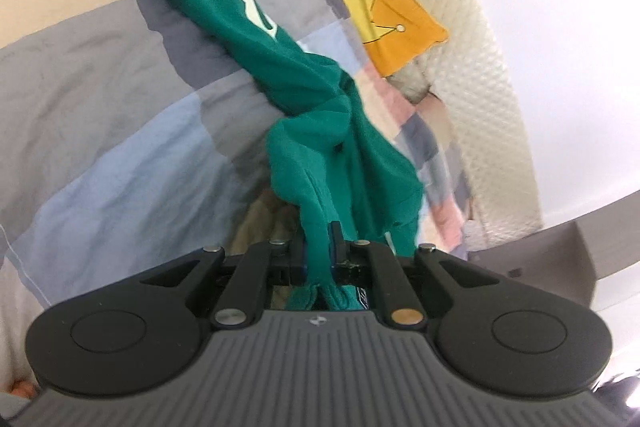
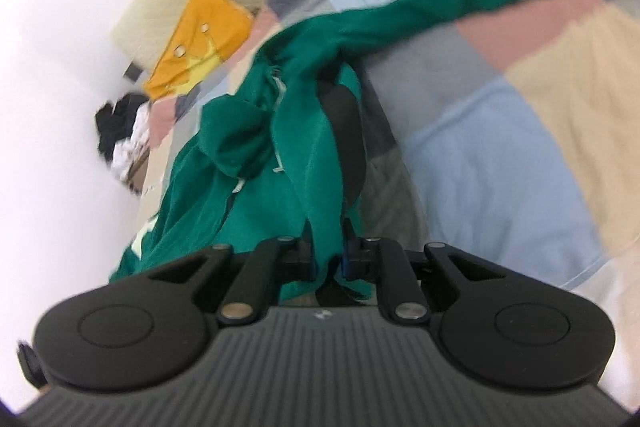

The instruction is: Fold large clothes

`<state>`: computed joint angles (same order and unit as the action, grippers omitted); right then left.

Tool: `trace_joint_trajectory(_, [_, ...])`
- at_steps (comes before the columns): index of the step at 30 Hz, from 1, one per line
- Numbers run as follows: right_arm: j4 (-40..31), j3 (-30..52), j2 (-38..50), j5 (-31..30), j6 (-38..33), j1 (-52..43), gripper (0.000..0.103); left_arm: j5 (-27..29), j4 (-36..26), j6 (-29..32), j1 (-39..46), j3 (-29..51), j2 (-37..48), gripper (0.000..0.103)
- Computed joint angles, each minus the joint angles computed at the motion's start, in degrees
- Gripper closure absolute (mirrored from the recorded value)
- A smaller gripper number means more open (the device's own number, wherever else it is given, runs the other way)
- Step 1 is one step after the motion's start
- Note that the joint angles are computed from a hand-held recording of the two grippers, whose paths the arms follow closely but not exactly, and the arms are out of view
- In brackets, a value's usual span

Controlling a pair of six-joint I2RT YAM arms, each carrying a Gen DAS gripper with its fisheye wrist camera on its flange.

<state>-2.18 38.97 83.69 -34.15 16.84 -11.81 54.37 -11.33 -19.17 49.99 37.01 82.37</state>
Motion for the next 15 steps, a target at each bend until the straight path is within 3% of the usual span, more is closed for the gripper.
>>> trace_joint_trajectory(4, [-8.3, 1.5, -4.2, 3.7, -7.5, 1.6, 0.089, 1.5, -11.2, 9.0, 3.1, 2.3, -1.8, 0.093])
trace_joint_trajectory(6, [-10.7, 2.1, -3.5, 4.7, -11.4, 1.0, 0.089, -0.5, -15.6, 13.4, 3.6, 3.6, -0.7, 0.093])
trace_joint_trajectory(15, [-13.2, 4.7, 7.0, 15.9, -16.0, 8.7, 0.088, -19.3, -11.1, 12.7, -4.1, 2.7, 8.0, 0.092])
